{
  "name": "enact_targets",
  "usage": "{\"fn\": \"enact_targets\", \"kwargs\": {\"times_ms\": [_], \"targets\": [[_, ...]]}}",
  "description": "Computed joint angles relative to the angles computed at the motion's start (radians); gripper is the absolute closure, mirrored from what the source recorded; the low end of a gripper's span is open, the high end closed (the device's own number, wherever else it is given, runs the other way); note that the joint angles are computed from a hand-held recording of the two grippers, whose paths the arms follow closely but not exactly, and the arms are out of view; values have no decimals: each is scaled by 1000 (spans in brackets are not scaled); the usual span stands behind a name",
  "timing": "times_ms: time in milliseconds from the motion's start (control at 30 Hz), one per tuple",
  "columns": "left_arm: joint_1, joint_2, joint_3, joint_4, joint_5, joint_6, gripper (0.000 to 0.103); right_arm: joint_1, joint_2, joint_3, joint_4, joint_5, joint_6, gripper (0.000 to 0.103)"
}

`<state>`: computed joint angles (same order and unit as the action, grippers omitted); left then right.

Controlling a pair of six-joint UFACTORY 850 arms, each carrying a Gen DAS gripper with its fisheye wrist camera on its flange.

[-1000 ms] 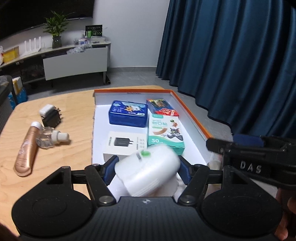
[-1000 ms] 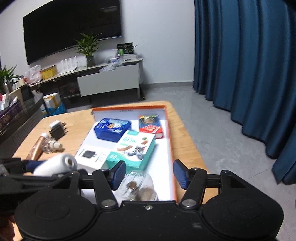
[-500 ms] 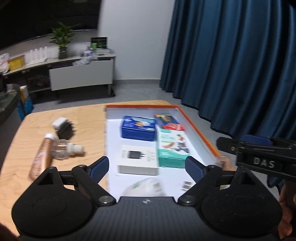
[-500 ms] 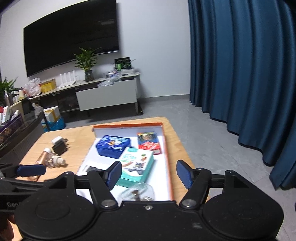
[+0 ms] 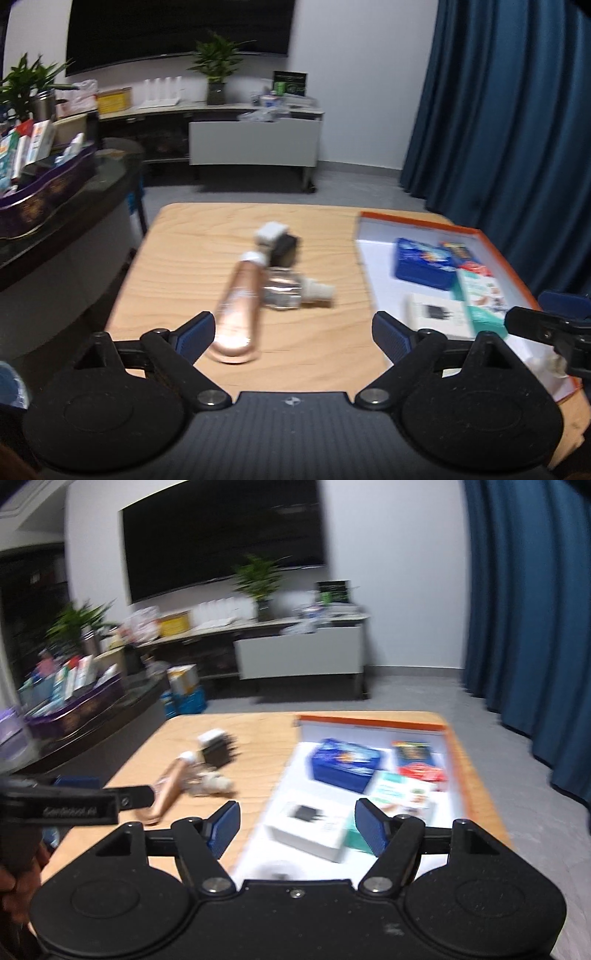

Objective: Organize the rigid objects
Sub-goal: 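Move both grippers from the tray toward the bronze tube and dropper bottle, then grasp the bronze lotion tube with the left gripper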

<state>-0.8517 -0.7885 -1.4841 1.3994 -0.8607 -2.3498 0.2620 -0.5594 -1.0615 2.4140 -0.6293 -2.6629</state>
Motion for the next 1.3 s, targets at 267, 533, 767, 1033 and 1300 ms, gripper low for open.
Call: {"fn": "enact_targets", "kwargs": {"times_ms": [267,533,767,1033,1300], "targets": [[67,17,65,1,59,55,8,70,-55,-92,-29,73,27,20],[135,-32,30,5,134,124,10,85,-103,-161,-78,126,83,20],[153,-30,40,59,180,100,14,100,-155,-239,-170,164,164,20],[131,-29,33,300,210,-250,13,83,-159,-256,-50,135,73,20],[161,-179,-231,57,191,-167,3,41,-155,-251,-32,107,88,20]]}}
